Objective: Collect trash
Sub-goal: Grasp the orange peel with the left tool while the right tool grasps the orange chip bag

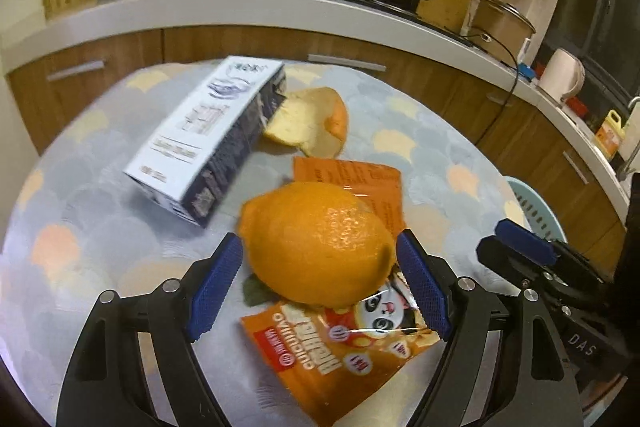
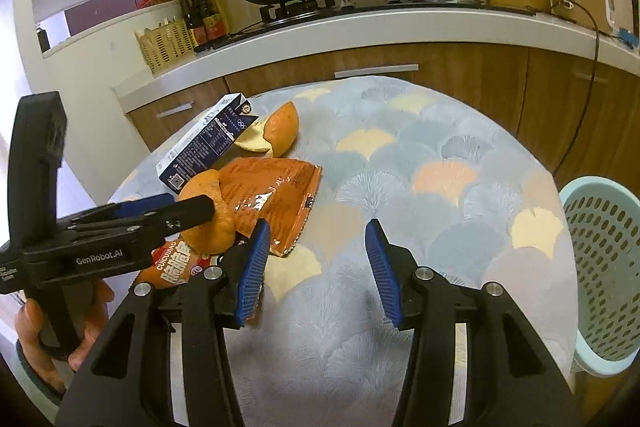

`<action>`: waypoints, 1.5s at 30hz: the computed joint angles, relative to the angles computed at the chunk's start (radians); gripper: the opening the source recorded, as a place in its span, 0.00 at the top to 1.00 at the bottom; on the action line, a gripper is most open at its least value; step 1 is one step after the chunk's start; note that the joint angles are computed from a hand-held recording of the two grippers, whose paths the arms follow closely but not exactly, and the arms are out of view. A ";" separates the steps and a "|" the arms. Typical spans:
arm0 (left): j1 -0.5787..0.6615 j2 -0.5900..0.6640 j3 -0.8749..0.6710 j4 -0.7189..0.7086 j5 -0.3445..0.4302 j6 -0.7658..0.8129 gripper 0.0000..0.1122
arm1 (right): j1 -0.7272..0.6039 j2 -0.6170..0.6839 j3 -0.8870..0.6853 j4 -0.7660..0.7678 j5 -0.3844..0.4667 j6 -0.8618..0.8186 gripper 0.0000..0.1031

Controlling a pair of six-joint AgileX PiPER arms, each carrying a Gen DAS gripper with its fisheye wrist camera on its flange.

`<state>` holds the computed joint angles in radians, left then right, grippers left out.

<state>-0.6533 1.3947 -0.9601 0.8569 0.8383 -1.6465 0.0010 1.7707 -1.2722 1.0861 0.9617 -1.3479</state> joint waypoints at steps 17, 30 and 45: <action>-0.031 -0.066 0.094 0.106 -0.044 -0.137 0.68 | 0.056 -0.091 0.107 -0.002 -0.068 -0.147 0.46; -0.051 -0.282 0.281 0.213 -0.105 -0.309 0.70 | 0.147 -0.063 -0.043 -0.124 -0.004 0.014 0.39; -0.064 -0.470 0.414 0.210 -0.063 -0.358 0.70 | 0.275 0.008 -0.151 -0.225 0.012 0.169 0.37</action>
<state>-0.7175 0.9250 -0.5464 1.0668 0.7756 -2.0042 0.2758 1.7785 -1.4234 0.8607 0.9732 -1.1785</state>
